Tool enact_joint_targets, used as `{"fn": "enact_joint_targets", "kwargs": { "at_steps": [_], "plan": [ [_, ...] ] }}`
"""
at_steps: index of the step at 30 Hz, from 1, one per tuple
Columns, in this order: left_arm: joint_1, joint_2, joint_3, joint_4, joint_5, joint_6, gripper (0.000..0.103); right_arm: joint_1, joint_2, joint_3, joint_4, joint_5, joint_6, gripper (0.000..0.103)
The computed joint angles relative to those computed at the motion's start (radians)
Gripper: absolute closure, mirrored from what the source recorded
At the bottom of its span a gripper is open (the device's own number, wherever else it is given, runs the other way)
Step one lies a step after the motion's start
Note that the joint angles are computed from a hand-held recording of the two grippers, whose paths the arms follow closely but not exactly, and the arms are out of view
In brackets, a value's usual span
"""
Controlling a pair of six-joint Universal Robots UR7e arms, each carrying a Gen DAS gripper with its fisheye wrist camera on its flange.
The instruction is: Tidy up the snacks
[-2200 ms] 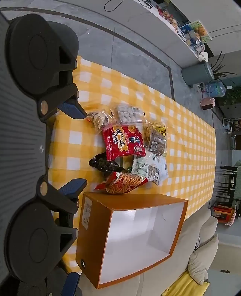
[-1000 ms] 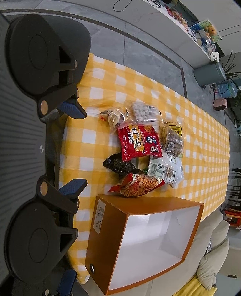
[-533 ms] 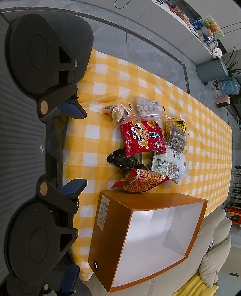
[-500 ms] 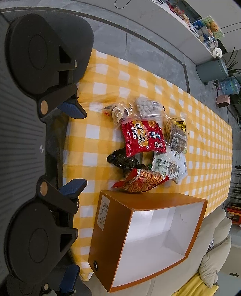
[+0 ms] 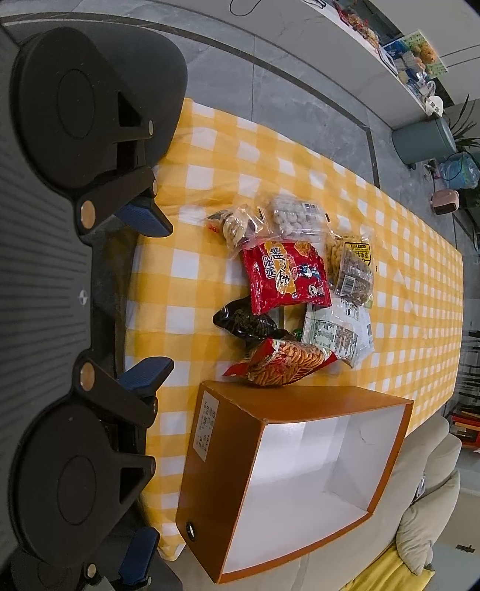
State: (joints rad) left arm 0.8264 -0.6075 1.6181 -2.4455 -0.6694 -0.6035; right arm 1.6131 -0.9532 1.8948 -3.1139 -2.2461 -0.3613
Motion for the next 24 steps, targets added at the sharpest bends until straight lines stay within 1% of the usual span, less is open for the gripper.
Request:
{"fn": "enact_joint_targets", "kwargs": {
  "at_steps": [4, 10, 13, 14, 15, 17, 19, 21, 24],
  "plan": [
    [-0.003, -0.004, 0.007, -0.016, 0.009, 0.009, 0.016, 0.010, 0.006, -0.003, -0.002, -0.013, 0.007, 0.003],
    [0.000, -0.028, 0.030, -0.039, 0.019, 0.015, 0.016, 0.033, 0.026, -0.006, -0.042, -0.033, 0.009, 0.004],
    [0.016, -0.050, 0.049, -0.086, -0.027, 0.040, 0.016, 0.039, 0.030, -0.009, -0.024, -0.017, 0.021, 0.004],
    [0.019, -0.056, 0.057, -0.104, -0.035, 0.045, 0.016, 0.040, 0.031, -0.009, -0.018, -0.008, 0.025, 0.004],
    [0.022, -0.062, 0.073, -0.149, -0.036, 0.071, 0.016, 0.042, 0.034, -0.008, -0.025, -0.004, 0.022, 0.004],
    [0.021, -0.065, 0.104, -0.258, -0.020, 0.152, 0.016, 0.045, 0.047, -0.004, -0.070, 0.014, -0.009, 0.004],
    [0.025, -0.071, 0.125, -0.335, -0.001, 0.192, 0.016, 0.046, 0.065, 0.002, -0.154, 0.038, -0.069, 0.004],
    [0.039, -0.085, 0.139, -0.383, -0.009, 0.183, 0.016, 0.053, 0.099, -0.003, -0.261, 0.038, -0.143, 0.003],
    [0.068, -0.106, 0.150, -0.435, -0.028, 0.141, 0.016, 0.050, 0.122, -0.015, -0.328, 0.069, -0.239, 0.003]
  ]
}}
